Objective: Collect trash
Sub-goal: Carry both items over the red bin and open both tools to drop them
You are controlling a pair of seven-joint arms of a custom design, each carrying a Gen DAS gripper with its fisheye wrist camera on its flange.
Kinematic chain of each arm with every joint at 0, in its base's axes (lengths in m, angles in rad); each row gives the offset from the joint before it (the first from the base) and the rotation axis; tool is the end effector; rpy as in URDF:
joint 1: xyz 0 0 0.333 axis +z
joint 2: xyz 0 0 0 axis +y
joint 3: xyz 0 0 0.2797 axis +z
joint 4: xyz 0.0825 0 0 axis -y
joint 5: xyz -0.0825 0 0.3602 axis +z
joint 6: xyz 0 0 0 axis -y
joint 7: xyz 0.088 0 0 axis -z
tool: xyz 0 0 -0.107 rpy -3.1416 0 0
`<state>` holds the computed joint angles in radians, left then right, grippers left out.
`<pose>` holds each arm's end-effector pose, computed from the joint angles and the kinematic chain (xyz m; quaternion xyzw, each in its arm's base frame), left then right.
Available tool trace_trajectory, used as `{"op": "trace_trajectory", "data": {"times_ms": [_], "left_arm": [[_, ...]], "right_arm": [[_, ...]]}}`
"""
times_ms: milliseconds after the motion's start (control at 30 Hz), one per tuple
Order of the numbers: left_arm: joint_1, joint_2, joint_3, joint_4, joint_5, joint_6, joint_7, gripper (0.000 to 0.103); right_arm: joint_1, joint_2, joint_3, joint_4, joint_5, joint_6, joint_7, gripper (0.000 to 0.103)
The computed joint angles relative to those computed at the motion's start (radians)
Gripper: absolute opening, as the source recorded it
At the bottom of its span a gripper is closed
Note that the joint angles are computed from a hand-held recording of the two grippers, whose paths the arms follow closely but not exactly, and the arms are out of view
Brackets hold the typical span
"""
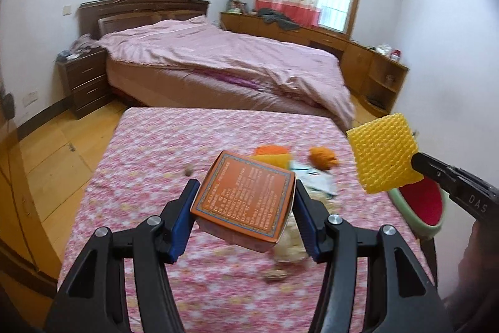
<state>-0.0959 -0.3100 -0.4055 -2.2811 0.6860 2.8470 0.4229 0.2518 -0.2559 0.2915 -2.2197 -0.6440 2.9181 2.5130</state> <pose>0.4120 -0.2820 0.5309 -0.6367 0.6170 -0.3815 0.2617 0.4110 0.3052 0.5526 -0.6757 0.5574 -0.2530 0.4107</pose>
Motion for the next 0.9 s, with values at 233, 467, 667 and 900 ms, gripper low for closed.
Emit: {"op": "trace_trajectory", "data": {"times_ms": [233, 467, 667, 900], "left_arm": [[-0.071, 0.111, 0.000, 0.132, -0.017, -0.018, 0.072, 0.059], [-0.185, 0.269, 0.030, 0.309, -0.004, -0.073, 0.137, 0.059], [-0.300, 0.443, 0.059, 0.506, -0.018, -0.131, 0.233, 0.059], [-0.423, 0.652, 0.099, 0.754, -0.073, -0.190, 0.375, 0.059]], "right_arm": [[-0.087, -0.180, -0.002, -0.146, 0.010, 0.013, 0.049, 0.008], [-0.184, -0.312, 0.007, -0.259, 0.081, 0.027, 0.015, 0.008], [-0.249, -0.394, 0.003, -0.354, 0.158, 0.040, -0.020, 0.008], [-0.312, -0.440, -0.023, -0.438, 0.238, 0.051, -0.069, 0.008]]}}
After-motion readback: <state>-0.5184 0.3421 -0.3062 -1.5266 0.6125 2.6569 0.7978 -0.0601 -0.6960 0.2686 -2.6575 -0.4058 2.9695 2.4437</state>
